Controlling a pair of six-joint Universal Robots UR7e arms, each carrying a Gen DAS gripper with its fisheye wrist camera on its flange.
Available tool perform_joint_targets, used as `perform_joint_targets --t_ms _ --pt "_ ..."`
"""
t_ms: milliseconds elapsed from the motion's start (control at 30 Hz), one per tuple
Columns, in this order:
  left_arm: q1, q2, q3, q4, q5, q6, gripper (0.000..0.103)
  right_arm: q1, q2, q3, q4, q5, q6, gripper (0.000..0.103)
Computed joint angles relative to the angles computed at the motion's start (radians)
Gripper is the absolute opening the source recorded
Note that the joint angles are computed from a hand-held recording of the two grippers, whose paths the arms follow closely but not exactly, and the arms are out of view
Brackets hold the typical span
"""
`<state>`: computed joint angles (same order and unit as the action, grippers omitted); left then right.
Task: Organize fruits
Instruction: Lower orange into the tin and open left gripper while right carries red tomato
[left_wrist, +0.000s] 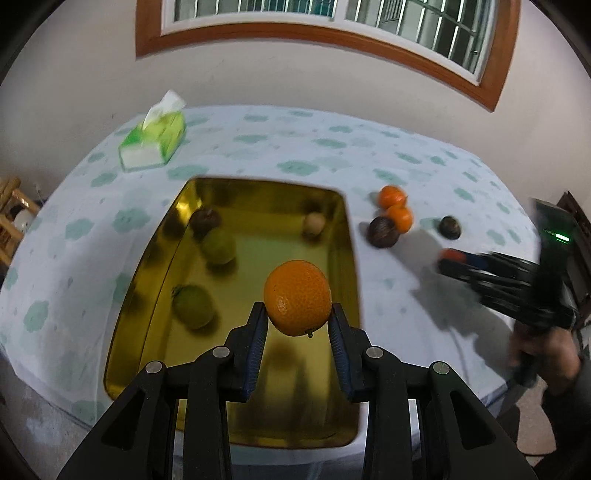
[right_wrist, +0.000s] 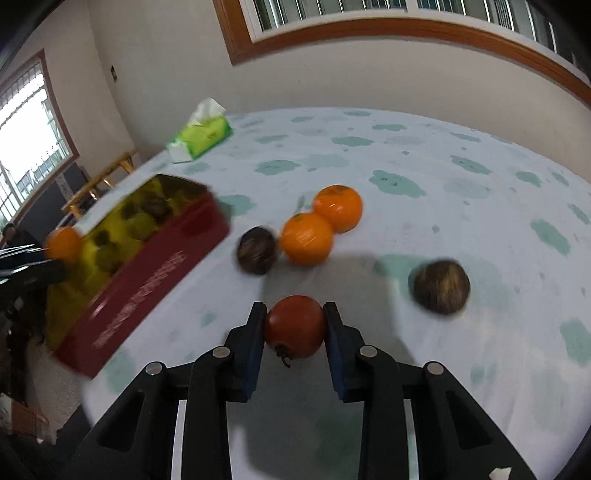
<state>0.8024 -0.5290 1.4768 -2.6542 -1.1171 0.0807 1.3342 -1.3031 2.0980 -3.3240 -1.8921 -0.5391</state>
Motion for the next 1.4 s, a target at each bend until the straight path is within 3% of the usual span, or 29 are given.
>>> perform_joint_targets --t_ms 133,400,967,1400 --pt "0.019 -0.001 0.008 0.008 0.012 -0.005 0.035 0.014 -0.066 0.093 -0.041 0.051 0.044 0.028" --pt "0.024 0.006 0.024 -0.039 0.044 0.031 0.035 0.069 -0.11 0.143 -0.079 0.039 0.062 0.028" --pt "0.042 0.005 0.037 -0.067 0.094 0.071 0.035 0.158 -0.053 0.097 -0.056 -0.013 0.039 0.028" --pt "0.033 0.007 0.07 -0.184 0.147 0.167 0.036 0.206 0.009 0.034 -0.021 -0.041 0.022 0.028"
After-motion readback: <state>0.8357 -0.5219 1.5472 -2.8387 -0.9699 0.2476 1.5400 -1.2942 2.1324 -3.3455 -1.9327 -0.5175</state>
